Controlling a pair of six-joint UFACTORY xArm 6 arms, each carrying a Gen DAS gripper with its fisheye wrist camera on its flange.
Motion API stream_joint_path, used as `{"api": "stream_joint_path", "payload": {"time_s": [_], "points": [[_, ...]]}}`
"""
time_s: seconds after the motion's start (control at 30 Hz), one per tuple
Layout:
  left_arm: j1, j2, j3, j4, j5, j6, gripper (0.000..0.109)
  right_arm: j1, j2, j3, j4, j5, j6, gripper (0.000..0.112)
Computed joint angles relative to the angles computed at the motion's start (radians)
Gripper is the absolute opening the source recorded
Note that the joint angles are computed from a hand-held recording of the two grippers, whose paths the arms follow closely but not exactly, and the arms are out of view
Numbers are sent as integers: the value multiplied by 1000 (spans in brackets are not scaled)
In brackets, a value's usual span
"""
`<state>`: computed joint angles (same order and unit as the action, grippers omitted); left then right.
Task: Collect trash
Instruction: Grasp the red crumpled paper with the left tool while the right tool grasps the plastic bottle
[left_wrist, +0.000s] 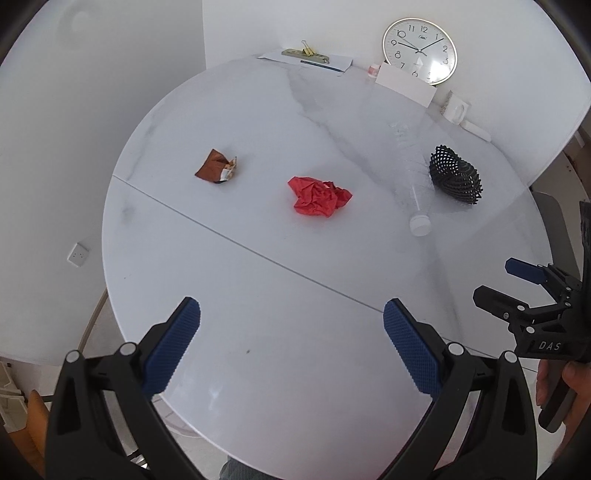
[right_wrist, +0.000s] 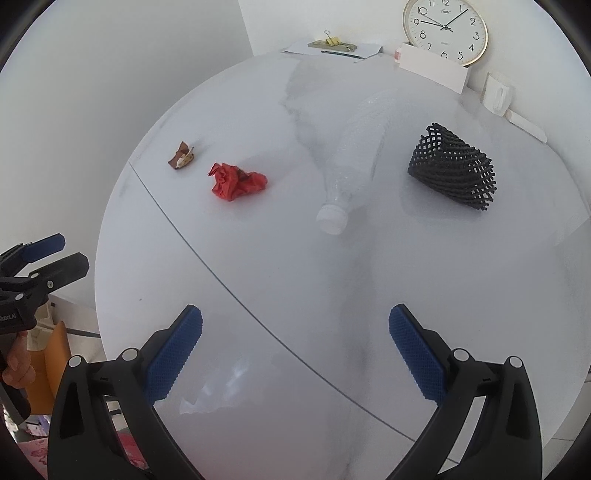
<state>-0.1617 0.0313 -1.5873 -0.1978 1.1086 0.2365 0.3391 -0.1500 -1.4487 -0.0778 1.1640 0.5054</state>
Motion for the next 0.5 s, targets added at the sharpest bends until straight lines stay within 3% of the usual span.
{"api": "stream_joint_path", "payload": {"time_s": [0.3, 0.5], "points": [[-65, 202, -205, 20, 7, -63, 95, -103, 87, -75, 49, -27, -68, 100], [-92, 406, -423, 36, 41, -37, 95, -149, 215, -184, 33, -38, -48, 100]]}}
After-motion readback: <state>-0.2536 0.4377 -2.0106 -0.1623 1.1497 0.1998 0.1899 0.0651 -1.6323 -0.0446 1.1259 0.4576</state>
